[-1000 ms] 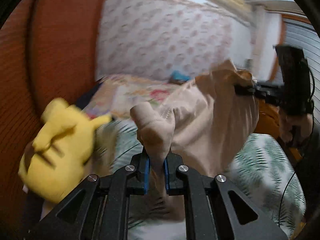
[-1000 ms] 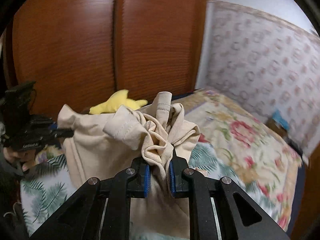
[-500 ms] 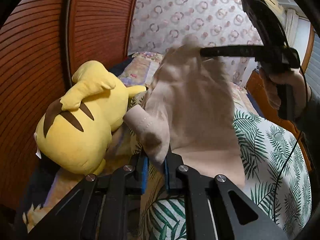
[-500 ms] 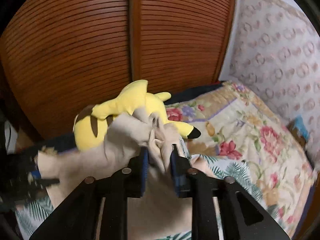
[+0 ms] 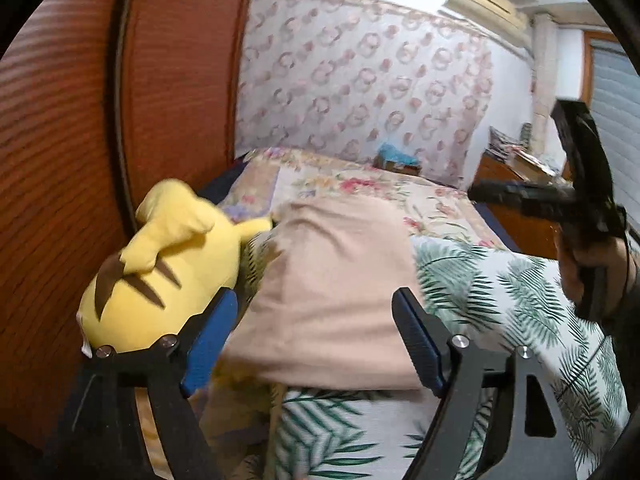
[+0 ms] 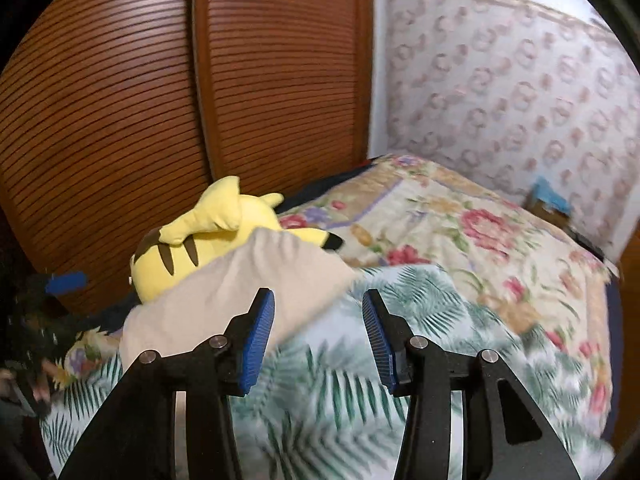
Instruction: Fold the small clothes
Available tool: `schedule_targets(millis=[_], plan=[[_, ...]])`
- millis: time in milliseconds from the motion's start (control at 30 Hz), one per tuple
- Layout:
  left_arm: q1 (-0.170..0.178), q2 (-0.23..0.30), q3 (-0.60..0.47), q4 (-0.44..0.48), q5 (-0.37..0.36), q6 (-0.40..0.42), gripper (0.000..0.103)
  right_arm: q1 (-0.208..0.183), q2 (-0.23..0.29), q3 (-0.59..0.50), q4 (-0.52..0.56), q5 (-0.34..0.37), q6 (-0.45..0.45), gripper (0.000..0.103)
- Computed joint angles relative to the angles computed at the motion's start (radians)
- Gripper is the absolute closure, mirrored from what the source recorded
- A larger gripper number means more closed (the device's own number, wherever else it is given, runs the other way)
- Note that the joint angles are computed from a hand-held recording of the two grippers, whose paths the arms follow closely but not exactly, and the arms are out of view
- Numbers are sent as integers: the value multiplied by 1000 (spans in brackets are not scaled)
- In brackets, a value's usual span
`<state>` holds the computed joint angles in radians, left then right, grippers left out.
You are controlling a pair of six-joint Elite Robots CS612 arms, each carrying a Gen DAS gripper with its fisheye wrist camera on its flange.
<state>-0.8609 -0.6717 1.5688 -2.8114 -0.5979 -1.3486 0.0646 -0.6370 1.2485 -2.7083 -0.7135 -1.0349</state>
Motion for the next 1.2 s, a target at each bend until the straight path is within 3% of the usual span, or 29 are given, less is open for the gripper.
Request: schedule_targets(millis=[200, 333, 433, 700, 967, 1200], plan=[[-15, 33, -84, -47, 27, 140, 22, -72, -58, 149, -139, 34, 70, 55], [-26, 54, -144, -42, 44, 189, 22, -117, -83, 244, -271, 55, 155, 35], [-35, 74, -186, -70, 52, 253, 22, -147, -97, 303, -380, 66, 228, 25], [-60, 115, -289, -113, 73, 386, 22, -212, -138, 436, -659, 92, 441, 25], [-70, 133, -352, -56, 92, 394, 22, -243, -132, 525, -932, 59, 624, 25], [-73, 141, -371, -59, 78, 406, 22, -236, -126, 564, -1003, 19, 676, 25]])
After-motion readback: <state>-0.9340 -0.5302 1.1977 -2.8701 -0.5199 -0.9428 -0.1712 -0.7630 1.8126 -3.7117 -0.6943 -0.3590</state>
